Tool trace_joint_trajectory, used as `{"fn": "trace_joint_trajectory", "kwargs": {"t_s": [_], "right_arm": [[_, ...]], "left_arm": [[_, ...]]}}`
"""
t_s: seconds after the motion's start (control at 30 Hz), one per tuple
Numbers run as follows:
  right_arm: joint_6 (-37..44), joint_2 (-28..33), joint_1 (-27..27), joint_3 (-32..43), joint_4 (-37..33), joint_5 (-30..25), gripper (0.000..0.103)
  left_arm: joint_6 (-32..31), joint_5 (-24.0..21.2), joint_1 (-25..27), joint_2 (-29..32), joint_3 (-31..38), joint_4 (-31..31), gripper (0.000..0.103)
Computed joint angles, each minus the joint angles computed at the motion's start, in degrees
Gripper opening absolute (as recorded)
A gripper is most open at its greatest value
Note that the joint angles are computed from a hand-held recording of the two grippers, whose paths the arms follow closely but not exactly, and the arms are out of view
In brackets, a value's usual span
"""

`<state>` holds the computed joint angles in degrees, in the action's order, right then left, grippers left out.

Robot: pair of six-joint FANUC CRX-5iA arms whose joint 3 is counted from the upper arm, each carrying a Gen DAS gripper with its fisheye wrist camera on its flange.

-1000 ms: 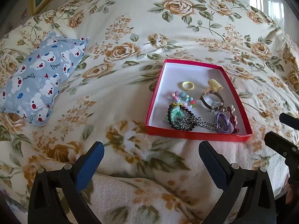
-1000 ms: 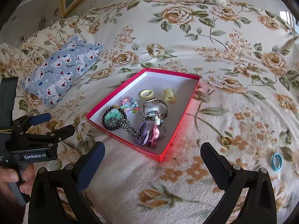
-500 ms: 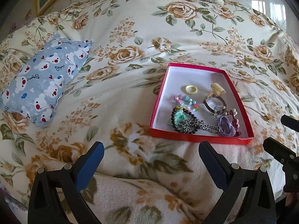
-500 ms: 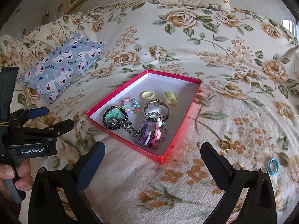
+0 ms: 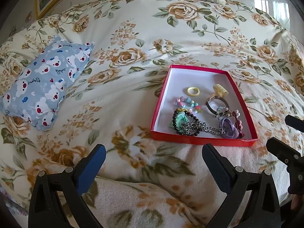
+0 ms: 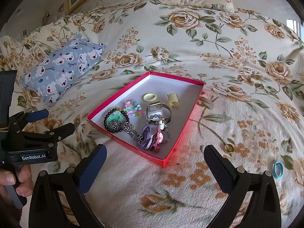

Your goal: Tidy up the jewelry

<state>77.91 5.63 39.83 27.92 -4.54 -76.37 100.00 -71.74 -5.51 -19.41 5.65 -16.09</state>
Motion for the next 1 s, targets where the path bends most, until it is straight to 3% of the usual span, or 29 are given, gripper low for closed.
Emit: {"fn": "trace_joint_trajectory", "kwargs": {"t_s": [1.0], "right_arm": [[0.0,-0.2,0.2,0.0,-0.4,0.1,0.103]], "left_arm": [[-2.2,0.3,1.0,-0.2,-0.7,2.7,0.102]]}}
